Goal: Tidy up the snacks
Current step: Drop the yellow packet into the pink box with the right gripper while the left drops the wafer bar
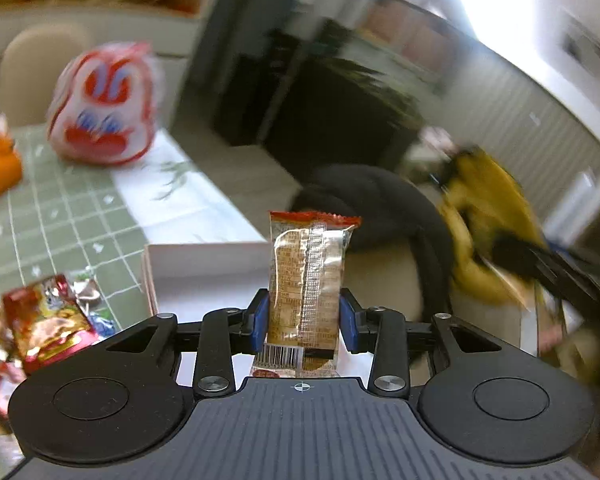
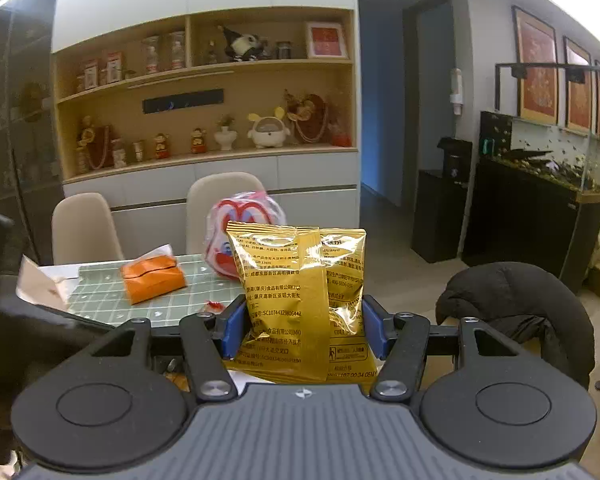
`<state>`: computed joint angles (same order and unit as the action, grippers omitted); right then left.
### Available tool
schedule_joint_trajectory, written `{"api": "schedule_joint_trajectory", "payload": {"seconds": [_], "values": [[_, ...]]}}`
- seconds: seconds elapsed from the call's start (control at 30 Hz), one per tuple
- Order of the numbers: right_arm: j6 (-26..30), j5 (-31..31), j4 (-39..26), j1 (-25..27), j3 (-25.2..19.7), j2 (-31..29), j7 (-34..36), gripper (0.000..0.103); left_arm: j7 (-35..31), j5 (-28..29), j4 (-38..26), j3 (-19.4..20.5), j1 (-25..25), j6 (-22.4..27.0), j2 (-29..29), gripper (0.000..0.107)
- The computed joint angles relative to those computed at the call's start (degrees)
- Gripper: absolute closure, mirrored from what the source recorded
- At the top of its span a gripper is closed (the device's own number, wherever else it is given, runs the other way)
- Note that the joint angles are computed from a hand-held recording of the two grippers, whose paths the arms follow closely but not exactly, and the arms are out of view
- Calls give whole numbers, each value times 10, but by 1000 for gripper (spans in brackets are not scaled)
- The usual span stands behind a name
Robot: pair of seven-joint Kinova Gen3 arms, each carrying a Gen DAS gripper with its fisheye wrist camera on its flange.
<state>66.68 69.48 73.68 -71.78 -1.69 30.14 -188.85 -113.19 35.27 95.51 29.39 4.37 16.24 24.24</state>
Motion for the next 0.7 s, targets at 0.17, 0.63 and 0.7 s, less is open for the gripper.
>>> {"api": "schedule_joint_trajectory", "payload": {"seconds": [0.17, 0.63, 0.7], "values": [[-79, -43, 21, 62, -5, -1, 8, 44, 117, -64, -92, -113, 97, 39, 95, 66], [-239, -245, -53, 192, -12, 123, 193, 44, 236, -33, 143, -43, -5, -150, -30, 65], [-255, -269, -68, 198, -8, 141, 205, 43, 280, -36, 180, -76, 5, -151, -55, 65]]}}
